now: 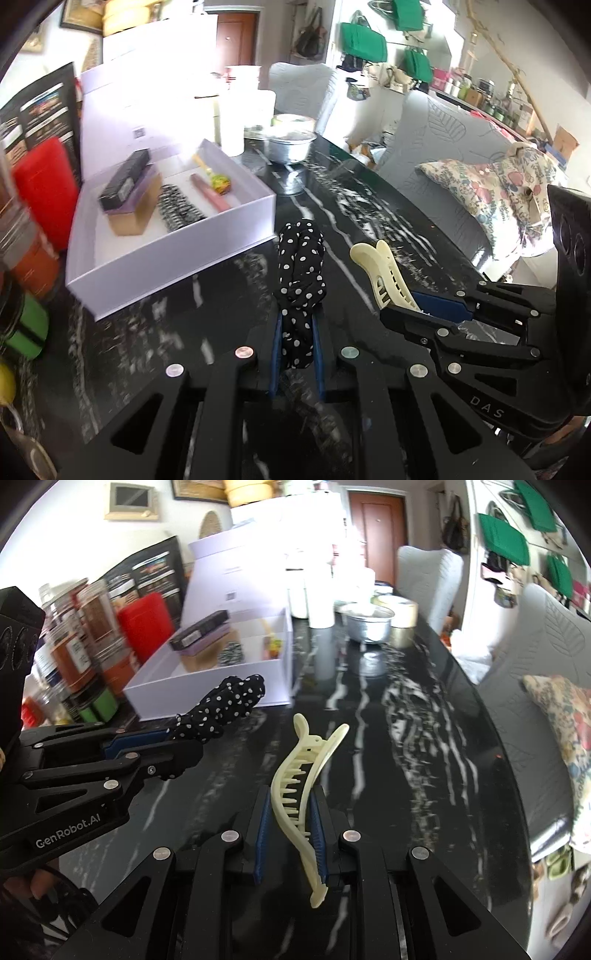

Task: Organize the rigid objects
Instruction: 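Carry the polka-dot scrunchie and claw clip over the gift box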

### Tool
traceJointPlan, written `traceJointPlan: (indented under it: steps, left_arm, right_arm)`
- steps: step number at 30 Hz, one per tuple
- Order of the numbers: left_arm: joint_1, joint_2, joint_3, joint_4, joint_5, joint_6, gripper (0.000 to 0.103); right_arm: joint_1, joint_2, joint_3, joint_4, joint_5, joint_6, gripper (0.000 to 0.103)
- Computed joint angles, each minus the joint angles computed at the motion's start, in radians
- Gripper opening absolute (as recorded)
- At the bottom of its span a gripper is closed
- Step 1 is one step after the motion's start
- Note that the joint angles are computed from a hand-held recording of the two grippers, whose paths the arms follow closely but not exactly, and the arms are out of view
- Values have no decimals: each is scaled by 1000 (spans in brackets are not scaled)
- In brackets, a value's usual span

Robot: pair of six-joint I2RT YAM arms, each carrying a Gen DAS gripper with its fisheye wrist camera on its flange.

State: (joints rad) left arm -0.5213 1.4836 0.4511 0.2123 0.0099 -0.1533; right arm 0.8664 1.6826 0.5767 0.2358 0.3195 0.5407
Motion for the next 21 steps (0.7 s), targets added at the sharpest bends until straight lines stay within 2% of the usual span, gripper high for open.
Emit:
traceJointPlan:
  steps: [12,21]
  left_arm:
    - [94,-227,-155,-54,-27,-20,14]
    - [201,-306,-186,-101,13,18,14]
  right_arm:
    - [105,64,84,-3,-11,-26,20]
    - [155,110,164,-32,-11,-40,20]
